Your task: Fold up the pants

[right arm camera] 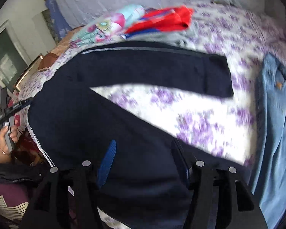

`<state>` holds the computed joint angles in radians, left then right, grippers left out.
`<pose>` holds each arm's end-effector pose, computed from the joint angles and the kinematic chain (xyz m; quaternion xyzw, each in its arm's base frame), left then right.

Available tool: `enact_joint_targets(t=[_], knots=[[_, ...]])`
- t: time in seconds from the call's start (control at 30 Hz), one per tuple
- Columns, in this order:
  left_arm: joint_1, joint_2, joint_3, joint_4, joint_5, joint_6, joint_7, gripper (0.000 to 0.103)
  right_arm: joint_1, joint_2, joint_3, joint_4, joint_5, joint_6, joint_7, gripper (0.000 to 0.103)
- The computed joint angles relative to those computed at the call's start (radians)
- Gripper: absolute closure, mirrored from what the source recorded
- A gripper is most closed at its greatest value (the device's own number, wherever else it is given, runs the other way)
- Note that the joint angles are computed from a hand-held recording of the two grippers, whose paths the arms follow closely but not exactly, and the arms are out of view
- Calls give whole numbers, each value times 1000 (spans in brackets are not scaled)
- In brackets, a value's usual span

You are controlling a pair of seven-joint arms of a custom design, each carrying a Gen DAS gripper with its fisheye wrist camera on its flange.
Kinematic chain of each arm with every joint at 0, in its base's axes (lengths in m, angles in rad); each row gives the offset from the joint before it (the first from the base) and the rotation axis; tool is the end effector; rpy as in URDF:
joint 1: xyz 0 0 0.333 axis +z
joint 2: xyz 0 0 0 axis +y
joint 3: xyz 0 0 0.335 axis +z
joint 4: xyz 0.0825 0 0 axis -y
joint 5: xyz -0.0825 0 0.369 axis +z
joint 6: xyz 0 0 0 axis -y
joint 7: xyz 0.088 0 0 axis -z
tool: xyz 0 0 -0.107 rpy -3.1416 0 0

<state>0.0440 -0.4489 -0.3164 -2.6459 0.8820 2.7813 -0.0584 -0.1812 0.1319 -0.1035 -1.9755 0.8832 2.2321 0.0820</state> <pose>0.3776 -0.1463 0.4537 -0.8126 0.4346 -0.2728 0.2762 0.5747 -0.1415 0.4509 -0.8458 0.4010 -0.0929 0.3393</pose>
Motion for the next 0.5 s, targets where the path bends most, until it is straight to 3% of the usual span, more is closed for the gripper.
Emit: enact_joint_targets(t=[0.03, 0.1, 0.13, 0.2, 0.27, 0.37, 0.5], knots=[[18, -7, 12, 17, 18, 7, 7, 13, 17, -16, 18, 9, 10, 17, -26, 31], [55, 33, 47, 80, 24, -2, 41, 10, 71, -13, 55, 51, 2, 64, -42, 28], [53, 81, 92, 114, -8, 26, 91, 10, 97, 9, 70, 89, -17, 74, -31, 28], [-8, 218, 218, 200, -214, 77, 303, 10, 156, 76, 101, 189, -85, 81, 36, 28], [-30, 352, 271, 307, -406, 59, 477, 10, 217, 196, 124, 343, -188, 80, 155, 27], [-2, 486, 257, 450, -478, -34, 531, 13, 289, 365, 147, 562, -326, 64, 307, 27], [27, 604, 245, 569, -624, -70, 670, 12, 348, 542, 173, 780, -458, 63, 367, 27]])
